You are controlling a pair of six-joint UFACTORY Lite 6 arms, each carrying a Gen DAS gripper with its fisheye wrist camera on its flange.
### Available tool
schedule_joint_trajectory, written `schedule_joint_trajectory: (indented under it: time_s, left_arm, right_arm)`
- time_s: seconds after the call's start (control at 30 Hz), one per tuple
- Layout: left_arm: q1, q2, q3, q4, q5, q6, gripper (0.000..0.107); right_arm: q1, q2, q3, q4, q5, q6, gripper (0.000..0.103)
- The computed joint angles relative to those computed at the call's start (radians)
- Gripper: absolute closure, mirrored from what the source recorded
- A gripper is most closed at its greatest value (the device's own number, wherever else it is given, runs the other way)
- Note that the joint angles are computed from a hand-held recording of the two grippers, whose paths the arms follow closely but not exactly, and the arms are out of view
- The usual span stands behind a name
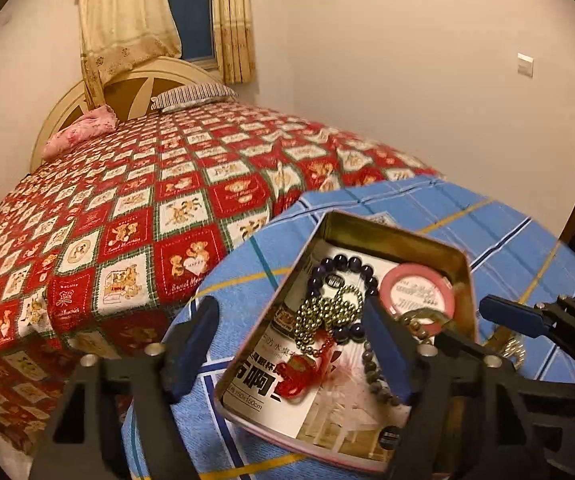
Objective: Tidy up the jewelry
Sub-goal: 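Open both tools to drop the bead strand and tassel into the tin, then withdraw both tools and reach the right tool to the silver bangle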
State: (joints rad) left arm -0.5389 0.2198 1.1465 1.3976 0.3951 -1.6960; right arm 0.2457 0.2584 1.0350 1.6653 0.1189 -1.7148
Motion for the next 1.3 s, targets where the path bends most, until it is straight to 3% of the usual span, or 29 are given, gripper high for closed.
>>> schedule_joint_trajectory:
  time_s: [0.17, 0.27, 0.5, 0.7, 1.0, 1.13, 1.3]
  left_arm:
    - [-0.024, -0.015, -0.003, -0.041, 0.038, 0.038, 0.032]
    - [-0.049, -0.002, -0.003, -0.067, 0.063, 0.045, 0.032]
    - [-0.115, -0.008, -0.021, -0.1, 0.106, 0.052, 0.032]
    - [-0.169, -0.031, -0.059, -0.067, 0.134, -0.001, 0.032]
    - [-0.214, 0.017, -0.033, -0.101, 0.164, 0.003, 0.032]
    - [-0.223, 0.044, -0.007, -0.106, 0.175, 0.009, 0.032]
    - [-0.227, 0.057, 0.007, -0.105, 0.164, 0.011, 0.032]
  right_arm:
    - [-0.05, -0.082, -0.088, 0.185, 0.012, -0.206, 0.05]
    - [-0.113, -0.116, -0.125, 0.07, 0.038, -0.094, 0.05]
    - [-0.236, -0.184, -0.2, -0.008, 0.061, -0.041, 0.05]
    - [-0.324, -0.263, -0.294, -0.016, 0.08, -0.09, 0.05]
    - [-0.363, -0.174, -0.286, 0.087, 0.096, -0.215, 0.05]
    - [-0.359, -0.13, -0.226, 0.002, 0.106, -0.11, 0.05]
    - [-0.347, -0.072, -0.148, -0.115, 0.144, 0.051, 0.058]
